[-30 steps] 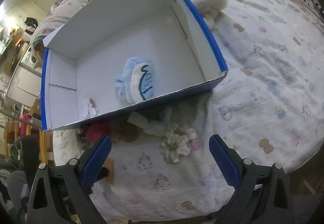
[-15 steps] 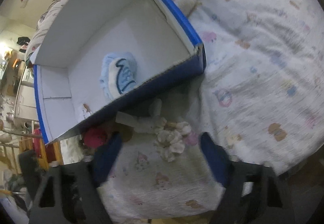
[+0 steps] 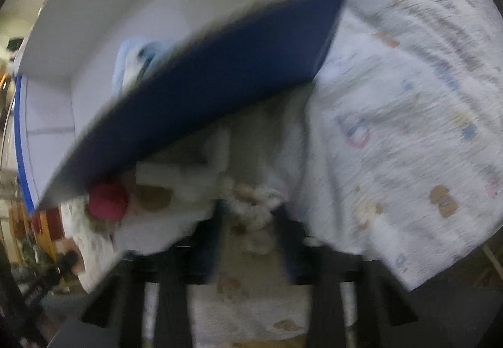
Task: Organize soft objects
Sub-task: 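Grasp the cream lace scrunchie with the right tool while the left tool holds the orange tube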
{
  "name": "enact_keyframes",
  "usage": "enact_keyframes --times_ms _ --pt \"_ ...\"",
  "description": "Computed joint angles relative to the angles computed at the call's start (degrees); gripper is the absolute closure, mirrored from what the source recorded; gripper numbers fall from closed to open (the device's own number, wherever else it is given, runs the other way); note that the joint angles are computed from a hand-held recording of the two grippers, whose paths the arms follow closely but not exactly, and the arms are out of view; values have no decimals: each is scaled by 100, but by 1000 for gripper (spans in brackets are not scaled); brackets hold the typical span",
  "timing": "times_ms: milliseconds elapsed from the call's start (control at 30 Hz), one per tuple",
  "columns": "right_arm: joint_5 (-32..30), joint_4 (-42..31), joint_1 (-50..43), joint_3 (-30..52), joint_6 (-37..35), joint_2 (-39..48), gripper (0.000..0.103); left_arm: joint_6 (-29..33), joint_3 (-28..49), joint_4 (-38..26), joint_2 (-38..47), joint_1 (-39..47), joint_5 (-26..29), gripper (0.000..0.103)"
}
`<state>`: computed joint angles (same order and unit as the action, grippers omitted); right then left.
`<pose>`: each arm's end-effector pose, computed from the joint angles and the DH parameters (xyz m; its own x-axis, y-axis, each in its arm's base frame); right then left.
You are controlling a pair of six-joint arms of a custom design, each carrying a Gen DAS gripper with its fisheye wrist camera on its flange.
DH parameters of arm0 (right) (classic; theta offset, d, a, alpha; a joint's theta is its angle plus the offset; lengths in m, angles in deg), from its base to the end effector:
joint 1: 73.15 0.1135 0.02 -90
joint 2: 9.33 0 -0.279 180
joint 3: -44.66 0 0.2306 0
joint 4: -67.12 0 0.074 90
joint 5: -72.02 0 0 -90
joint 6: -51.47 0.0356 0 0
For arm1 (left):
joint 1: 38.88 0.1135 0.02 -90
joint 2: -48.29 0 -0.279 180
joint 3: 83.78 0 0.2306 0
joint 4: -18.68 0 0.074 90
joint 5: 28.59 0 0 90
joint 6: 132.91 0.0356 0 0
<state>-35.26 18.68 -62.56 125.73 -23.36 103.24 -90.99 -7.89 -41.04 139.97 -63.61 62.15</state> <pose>0.3348 0.0734 0.1443 -0.9934 0.0685 -0.0921 0.0347 0.9440 0.3280 0.2519 -0.1165 0.2235 -0.9010 -0.4042 -0.1579 -0.3729 0.9072 -0.1945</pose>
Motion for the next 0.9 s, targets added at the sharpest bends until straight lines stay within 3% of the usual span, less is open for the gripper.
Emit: enact_keyframes --times_ms 100,433,667,767,900 --pt "97 254 11 -309 -52 -465 88 -111 -75 23 -24 -75 -84 98" --pt "-505 448 -112 -1106 8 -1679 89 -293 -173 -101 -367 -300 -391 98" --pt "-785 567 121 -1117 158 -2060 89 -478 92 -397 -546 -503 -691 98" --pt "-913 392 212 -880 83 -2210 89 -448 491 -605 -629 -498 -622 98" --pt "-1005 269 402 -430 37 -2202 89 -311 1173 -961 -563 -604 -1093 98"
